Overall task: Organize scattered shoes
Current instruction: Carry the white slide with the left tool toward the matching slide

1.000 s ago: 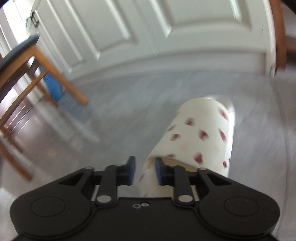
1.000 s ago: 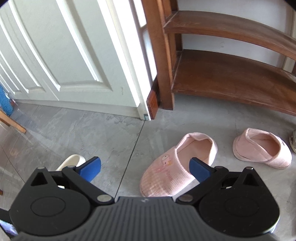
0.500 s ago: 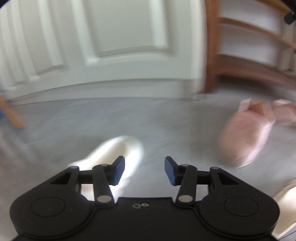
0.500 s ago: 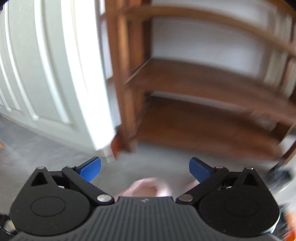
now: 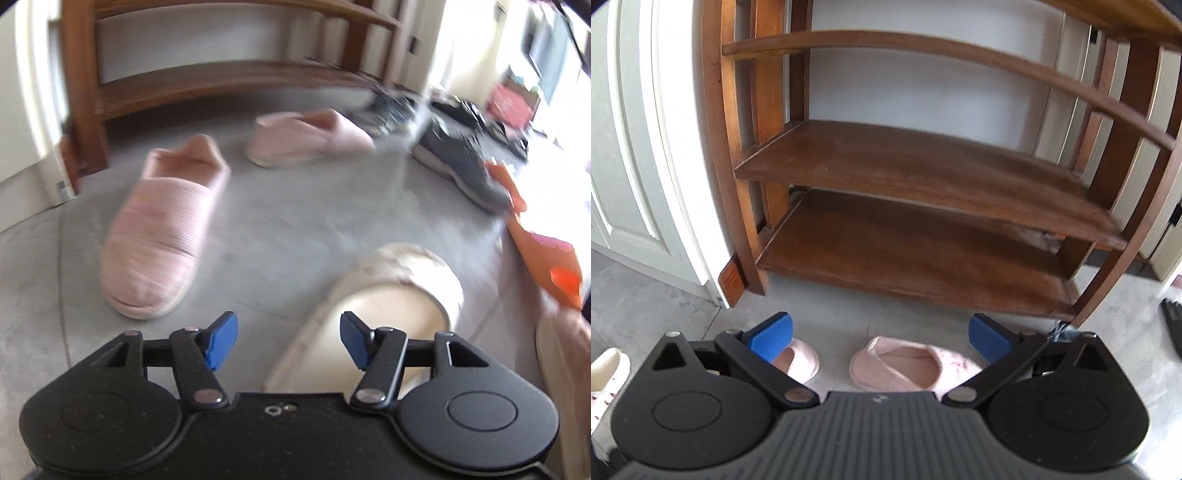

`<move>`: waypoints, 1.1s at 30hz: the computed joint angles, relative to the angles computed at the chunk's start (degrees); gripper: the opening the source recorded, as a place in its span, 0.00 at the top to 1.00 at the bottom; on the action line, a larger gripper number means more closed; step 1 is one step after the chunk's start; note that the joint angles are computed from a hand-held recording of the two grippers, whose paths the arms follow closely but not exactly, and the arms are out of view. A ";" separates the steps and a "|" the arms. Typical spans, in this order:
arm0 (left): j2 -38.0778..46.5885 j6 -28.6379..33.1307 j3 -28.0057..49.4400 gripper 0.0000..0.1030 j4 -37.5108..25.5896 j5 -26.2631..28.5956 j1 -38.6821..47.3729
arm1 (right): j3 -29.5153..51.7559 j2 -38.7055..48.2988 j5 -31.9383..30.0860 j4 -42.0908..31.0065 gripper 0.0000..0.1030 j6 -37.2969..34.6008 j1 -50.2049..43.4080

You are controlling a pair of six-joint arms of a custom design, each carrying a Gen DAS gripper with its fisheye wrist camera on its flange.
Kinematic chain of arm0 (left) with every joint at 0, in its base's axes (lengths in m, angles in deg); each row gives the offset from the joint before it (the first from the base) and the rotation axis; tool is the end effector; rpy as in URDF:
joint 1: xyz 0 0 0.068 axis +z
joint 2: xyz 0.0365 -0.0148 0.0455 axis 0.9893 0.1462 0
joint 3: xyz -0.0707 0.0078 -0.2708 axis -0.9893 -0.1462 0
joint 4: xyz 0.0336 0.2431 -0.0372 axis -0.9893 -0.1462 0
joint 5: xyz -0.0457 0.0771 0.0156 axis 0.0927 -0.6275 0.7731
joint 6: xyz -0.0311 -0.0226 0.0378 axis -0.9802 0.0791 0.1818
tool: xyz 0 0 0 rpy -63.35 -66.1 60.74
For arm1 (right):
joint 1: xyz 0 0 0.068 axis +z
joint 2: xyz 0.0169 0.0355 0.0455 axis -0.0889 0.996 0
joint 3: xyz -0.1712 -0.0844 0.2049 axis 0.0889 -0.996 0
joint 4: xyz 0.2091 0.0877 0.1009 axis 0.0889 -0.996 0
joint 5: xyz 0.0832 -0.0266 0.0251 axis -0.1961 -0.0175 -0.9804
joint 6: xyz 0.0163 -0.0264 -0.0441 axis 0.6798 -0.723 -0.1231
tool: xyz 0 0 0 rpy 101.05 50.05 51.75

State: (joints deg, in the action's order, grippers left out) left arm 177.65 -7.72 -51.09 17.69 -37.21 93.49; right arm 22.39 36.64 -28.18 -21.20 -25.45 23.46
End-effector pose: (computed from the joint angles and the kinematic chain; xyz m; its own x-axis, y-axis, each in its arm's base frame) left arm 0.2438 0.0299 0.1355 -0.5456 0.5359 -0.6443 0.7436 0.6641 -0.0773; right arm 0.2761 0.1343 0.3509 -0.6690 0.0429 -0.7420 0.0615 0.9981 0.0023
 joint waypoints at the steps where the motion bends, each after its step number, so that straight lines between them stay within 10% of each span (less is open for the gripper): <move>1: 0.10 -0.05 -0.68 0.44 1.04 -0.51 -0.79 | 0.31 0.51 -1.22 -0.23 0.00 -0.08 -0.27; 10: 4.10 -5.62 -7.25 0.83 20.91 -4.76 -10.47 | 3.16 4.37 -4.42 -2.82 0.00 -5.61 2.67; 16: 3.69 -7.17 -10.84 0.90 27.55 -1.68 -8.12 | 3.86 6.11 -5.32 -4.07 0.00 -8.97 3.64; 33: -5.99 6.20 -6.91 0.96 6.95 -1.07 19.71 | 9.11 12.09 -8.79 -2.98 0.00 -9.40 6.58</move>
